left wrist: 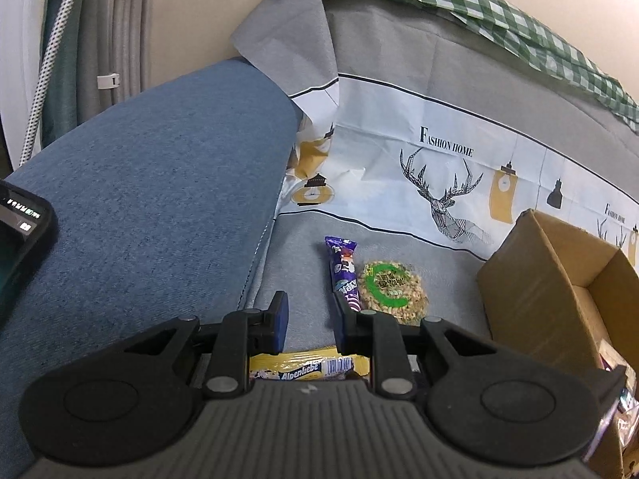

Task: Organize snacks
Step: 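Grasp the yellow Alpenliebe bar with left gripper while right grasps the small red-gold candy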

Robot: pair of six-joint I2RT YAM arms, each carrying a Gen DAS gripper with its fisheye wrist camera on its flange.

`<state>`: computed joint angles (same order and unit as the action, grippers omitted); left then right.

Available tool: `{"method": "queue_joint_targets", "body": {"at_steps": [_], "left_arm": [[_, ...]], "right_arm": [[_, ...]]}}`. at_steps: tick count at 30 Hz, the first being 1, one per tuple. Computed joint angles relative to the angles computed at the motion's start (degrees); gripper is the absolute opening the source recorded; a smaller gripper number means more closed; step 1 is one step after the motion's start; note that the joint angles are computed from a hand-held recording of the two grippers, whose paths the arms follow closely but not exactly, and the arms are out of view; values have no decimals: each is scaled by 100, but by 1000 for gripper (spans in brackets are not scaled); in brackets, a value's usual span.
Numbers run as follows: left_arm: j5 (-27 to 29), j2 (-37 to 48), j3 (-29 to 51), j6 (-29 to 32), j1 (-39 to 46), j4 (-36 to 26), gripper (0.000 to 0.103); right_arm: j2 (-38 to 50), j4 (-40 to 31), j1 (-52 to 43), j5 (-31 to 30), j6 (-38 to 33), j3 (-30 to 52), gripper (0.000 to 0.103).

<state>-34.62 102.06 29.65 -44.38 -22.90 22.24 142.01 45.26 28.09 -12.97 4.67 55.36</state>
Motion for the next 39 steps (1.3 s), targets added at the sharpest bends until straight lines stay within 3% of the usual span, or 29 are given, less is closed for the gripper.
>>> {"method": "queue_joint_targets", "body": {"at_steps": [7,10,11,12,20,25,29,35,39], "left_arm": [[92,97,52,-11,82,46,25],[102,104,70,-19,93,16,25],[104,99,62,-18,101,18,25],[113,92,55,-22,116,18,25],[714,83,-165,-42,406,300,27],[1091,642,384,325,438,-185,44],[1336,1230,991,563,386,-772,52],[1468,1753,1475,659,367,-1247,53],[1551,1807,1491,700,423,-1296,48]], "right_arm": [[111,25,236,352,-256,134,64],[114,127,250,439,-476,85,43],[117,161,251,509,-568,70,30],[111,173,234,541,-593,57,28],[-269,212,-276,109,-917,-541,26],[-794,-398,-754,-568,-1362,-1033,26],[-1122,-450,-919,-802,-1935,-1508,26],[-1073,-614,-886,-644,-2224,-1574,30],[-1143,-727,-920,-659,-2255,-1626,39]]}}
